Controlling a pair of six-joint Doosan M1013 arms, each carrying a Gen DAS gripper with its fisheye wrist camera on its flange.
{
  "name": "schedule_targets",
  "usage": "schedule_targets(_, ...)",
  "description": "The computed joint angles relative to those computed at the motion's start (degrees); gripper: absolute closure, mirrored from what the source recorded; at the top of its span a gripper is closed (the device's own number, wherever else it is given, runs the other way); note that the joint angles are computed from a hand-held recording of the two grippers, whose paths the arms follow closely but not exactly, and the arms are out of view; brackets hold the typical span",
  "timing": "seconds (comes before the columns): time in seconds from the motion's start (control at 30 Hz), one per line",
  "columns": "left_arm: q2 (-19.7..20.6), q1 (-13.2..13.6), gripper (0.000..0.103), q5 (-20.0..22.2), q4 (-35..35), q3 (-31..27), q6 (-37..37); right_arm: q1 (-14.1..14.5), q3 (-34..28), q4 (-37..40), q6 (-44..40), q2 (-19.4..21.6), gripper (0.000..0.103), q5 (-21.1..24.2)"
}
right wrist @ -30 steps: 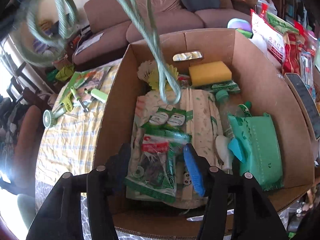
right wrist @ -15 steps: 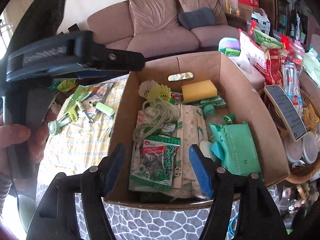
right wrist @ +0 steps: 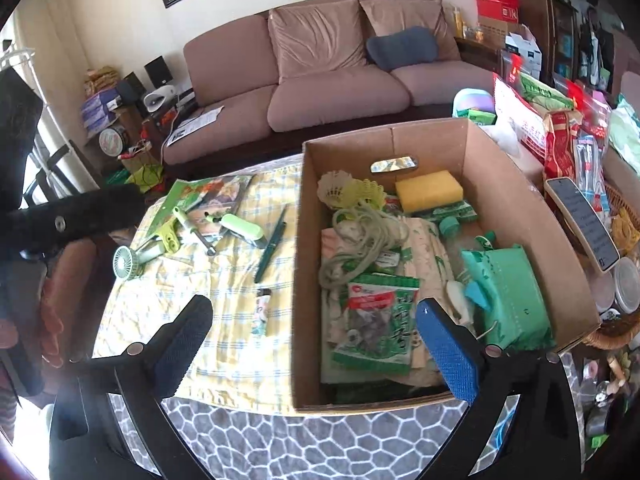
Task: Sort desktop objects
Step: 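Move both open grippers back over the tablecloth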
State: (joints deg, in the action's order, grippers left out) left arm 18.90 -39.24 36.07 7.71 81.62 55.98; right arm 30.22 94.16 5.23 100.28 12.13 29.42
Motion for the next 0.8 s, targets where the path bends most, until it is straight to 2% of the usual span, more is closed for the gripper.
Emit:
schedule_targets(0.27,-5.4,0.3,0.0,-1.0,4.3,8.0,-6.7,3.9,-0.4,-7.2,8.1,-0.2,0.0,0.0)
schedule_targets(0.8,-14.0,1.4,0.0,-1.4,11.0,19.0,-15.6,9.7,-3.6,-11.0,11.8,0.9,0.0,0.6)
